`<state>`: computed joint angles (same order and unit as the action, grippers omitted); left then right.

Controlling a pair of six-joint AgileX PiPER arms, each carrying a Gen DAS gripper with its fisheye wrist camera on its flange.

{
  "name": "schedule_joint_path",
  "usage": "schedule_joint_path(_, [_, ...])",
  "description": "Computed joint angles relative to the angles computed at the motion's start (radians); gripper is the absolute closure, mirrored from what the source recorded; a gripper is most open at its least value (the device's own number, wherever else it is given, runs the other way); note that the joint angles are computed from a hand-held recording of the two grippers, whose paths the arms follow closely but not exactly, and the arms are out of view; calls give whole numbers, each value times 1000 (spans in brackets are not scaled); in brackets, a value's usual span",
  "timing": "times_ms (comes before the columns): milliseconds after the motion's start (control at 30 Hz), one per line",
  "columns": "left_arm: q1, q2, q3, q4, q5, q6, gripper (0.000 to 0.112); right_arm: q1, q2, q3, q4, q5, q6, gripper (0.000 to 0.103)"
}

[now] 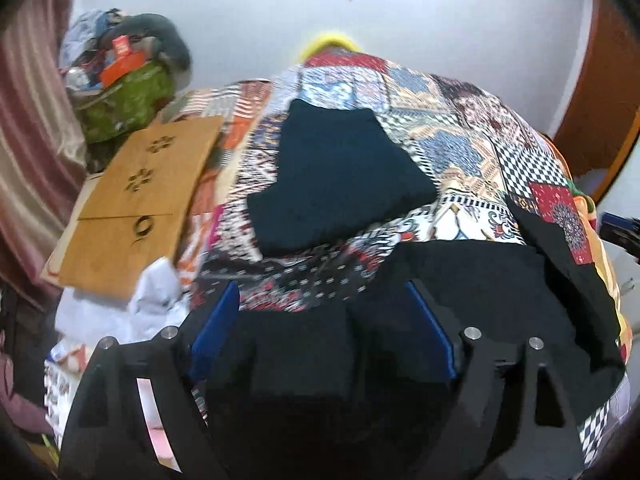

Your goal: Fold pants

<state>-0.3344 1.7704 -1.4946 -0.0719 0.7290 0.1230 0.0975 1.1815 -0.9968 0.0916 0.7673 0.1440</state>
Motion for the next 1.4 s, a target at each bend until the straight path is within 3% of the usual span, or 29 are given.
schedule_joint_path(133, [-29,122,-127,-35,57,15,28,-79,165,-45,0,-75,-8,54])
schedule_joint_path(300, [-51,241,-252,-28,105,11,28,-163,369,-165,163,-55,-133,54])
schedule_joint_path(533, [-45,327,-329,-62,155,32,28,-156,558,-255,207,-48,-209,54])
schedule_joint_path(567, [-46,332,-334,-61,157,31,28,-164,562,-248,234,-64,-237,57])
schedule_joint_path(633, [-56,334,-328,-39,153,18,28,-181,574,-267,242,-42,-263,82])
schedule_joint_path(700, [-65,330,-325,-23,154,10,28,-208,576,-266,270,-27,-279,89])
schedule_joint_path(833, [-85,290,-293,-22,161,26,28,-228,498,-207,261,-22,-283,90])
schedule_joint_path(1000, [-134,224,-232,-8,181,37,28,-316,244,-96,298,2,-315,91])
schedule_joint_path(1200, [-245,149,-133,39,187,18,28,-570,-27,-148,367,198,-450,91])
schedule_joint_path(1400, [-395,119,-86,73,202,-40,28,-887,-132,-239,555,389,-648,91])
